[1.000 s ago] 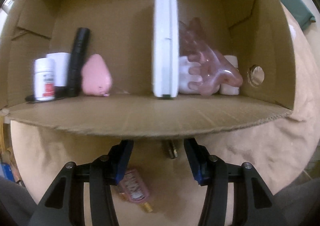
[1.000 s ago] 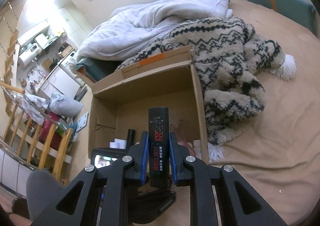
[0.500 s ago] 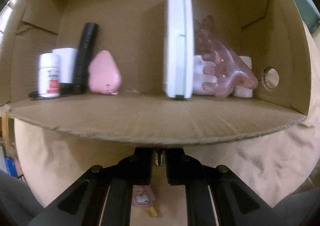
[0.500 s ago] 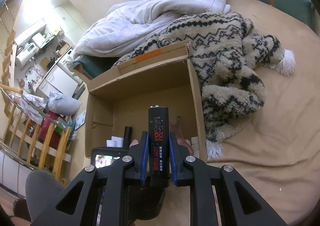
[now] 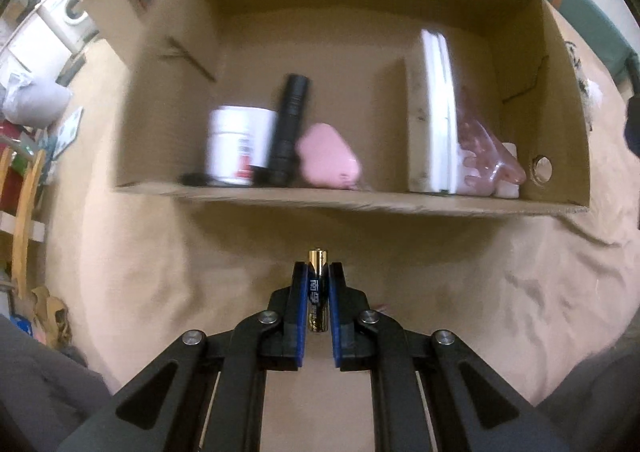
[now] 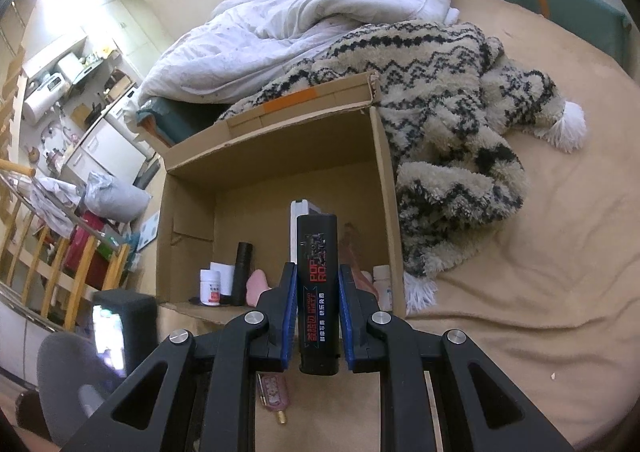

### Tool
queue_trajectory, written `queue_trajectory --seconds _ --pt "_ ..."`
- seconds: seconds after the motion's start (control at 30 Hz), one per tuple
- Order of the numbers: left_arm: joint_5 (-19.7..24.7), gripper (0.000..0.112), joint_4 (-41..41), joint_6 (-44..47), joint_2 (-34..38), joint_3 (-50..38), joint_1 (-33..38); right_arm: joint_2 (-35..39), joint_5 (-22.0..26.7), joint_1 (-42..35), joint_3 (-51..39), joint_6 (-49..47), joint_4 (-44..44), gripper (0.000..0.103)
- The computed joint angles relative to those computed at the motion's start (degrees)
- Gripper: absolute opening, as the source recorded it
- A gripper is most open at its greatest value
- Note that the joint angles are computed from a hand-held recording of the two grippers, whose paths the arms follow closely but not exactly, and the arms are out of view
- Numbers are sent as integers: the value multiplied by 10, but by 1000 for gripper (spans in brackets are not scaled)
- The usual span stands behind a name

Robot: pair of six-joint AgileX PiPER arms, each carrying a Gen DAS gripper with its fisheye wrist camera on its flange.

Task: Organize rigid objects
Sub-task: 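Carry the black tube toward the box with the right tool while the left tool grasps the small gold-capped tube, then lower the black tube and gold-capped tube into the box and open both tools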

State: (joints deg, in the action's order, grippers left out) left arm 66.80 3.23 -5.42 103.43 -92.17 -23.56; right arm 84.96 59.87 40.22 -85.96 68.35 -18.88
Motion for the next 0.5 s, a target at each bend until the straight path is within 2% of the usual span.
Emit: queue_trajectory --seconds 0.27,0.3,0.37,0.5 --pt "-49 9 -20 81 -71 52 54 23 25 15 -26 -12 -12 20" --pt "-52 9 -30 101 -76 49 62 25 27 16 -28 -15 -13 20" --pt "-21 9 -34 111 -102 26 61 32 34 17 -37 -21 -16 20" --pt "-47 9 -27 118 -89 -21 55 39 38 14 -49 -29 -21 20"
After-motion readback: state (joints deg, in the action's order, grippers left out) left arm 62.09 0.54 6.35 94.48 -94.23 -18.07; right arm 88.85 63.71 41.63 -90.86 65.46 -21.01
